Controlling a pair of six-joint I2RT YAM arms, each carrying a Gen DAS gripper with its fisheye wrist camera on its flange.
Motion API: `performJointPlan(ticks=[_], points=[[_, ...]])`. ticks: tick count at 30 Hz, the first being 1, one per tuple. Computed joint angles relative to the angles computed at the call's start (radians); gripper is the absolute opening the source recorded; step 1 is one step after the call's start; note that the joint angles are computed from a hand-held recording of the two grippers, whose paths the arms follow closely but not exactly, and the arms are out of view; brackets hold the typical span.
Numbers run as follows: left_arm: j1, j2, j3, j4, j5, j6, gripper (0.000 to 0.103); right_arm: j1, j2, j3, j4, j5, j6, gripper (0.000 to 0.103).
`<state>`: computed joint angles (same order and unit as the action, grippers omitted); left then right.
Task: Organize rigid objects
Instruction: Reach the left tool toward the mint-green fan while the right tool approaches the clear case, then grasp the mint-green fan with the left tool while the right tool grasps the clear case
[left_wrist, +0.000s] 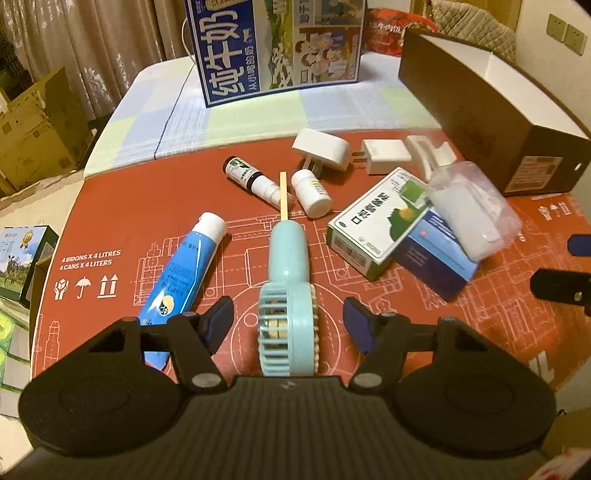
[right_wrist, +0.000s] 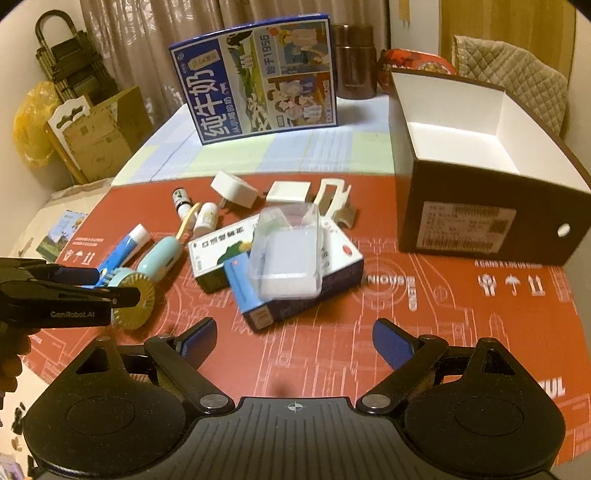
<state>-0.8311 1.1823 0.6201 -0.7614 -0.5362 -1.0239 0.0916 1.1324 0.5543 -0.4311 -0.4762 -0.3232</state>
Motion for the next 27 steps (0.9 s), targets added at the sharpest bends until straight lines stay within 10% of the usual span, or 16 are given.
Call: performJointPlan(ticks=[11,27], points=[[0.091,0.067,-0.009,0.072,0.074,0.036,0.03,0.052,0.198,0.091,0.105,0.007,0.006,0.085],[0.087,0.192,0.082,0.031,0.058,-0.164,0.03,0.176,0.4,0.207,0.197,0.094,0.022,0.074]])
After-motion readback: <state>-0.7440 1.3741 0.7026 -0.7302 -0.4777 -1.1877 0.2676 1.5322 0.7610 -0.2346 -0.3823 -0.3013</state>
